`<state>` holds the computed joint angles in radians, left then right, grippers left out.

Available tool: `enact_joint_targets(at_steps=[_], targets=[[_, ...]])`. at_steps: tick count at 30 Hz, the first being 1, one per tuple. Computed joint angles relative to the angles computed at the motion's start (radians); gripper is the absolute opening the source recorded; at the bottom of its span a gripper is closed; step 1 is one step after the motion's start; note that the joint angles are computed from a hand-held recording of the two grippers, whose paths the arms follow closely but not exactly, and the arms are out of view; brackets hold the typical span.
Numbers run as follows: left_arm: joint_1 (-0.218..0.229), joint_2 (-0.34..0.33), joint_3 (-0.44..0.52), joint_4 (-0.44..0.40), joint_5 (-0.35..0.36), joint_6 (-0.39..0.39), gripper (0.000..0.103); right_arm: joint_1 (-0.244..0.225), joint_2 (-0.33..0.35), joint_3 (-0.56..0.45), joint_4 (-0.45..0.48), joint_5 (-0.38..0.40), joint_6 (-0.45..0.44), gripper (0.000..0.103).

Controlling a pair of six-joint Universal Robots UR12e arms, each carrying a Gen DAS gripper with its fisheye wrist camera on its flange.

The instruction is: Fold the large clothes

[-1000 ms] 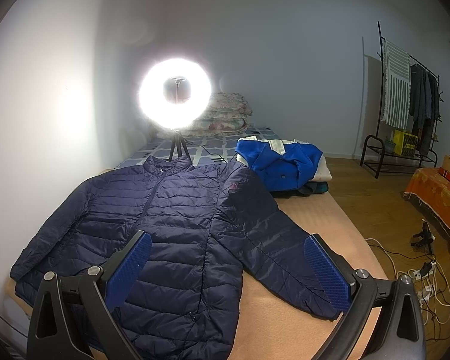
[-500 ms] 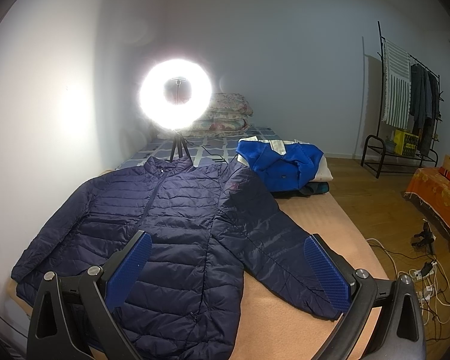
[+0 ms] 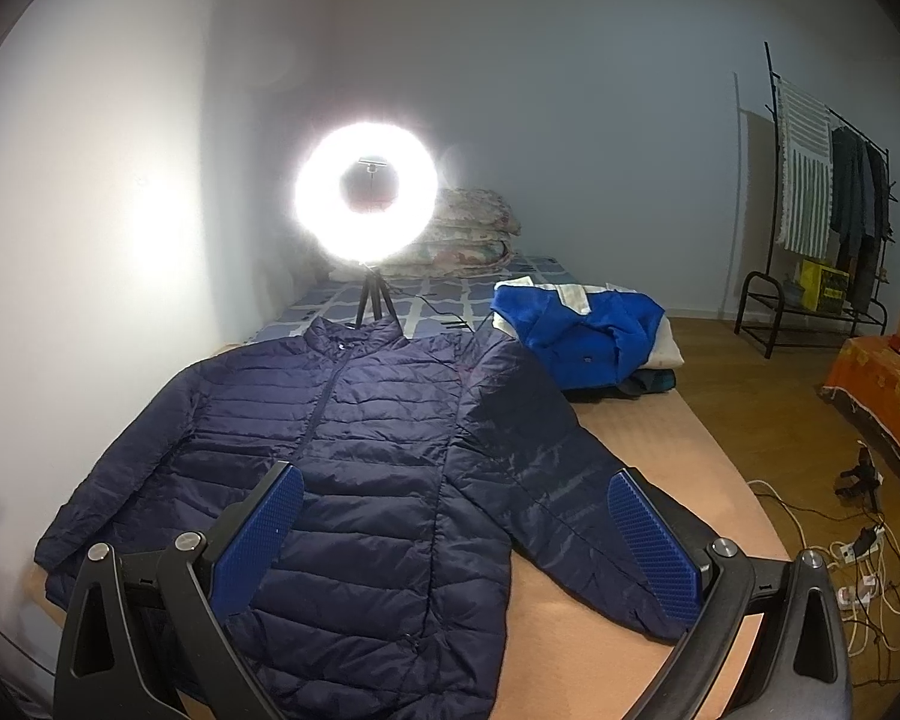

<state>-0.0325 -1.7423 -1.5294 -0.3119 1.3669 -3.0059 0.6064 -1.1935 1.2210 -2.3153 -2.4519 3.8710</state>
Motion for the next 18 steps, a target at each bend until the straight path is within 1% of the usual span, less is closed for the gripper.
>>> enact_joint_targets(at_steps=[7, 12, 15, 18], targets=[[0.014, 0.004, -0.011, 0.005, 0.008, -0.004, 0.103, 0.004, 0.041, -0.057, -0.016, 0.011, -0.062, 0.103], [0.024, 0.007, -0.025, 0.03, 0.024, 0.004, 0.103, 0.006, 0.075, -0.102, -0.027, 0.027, -0.106, 0.103], [0.032, 0.01, -0.037, 0.049, 0.037, 0.002, 0.103, 0.007, 0.104, -0.14, -0.033, 0.036, -0.146, 0.103], [0.044, 0.016, -0.054, 0.061, 0.046, -0.011, 0.103, 0.005, 0.135, -0.178, -0.052, 0.06, -0.211, 0.103]])
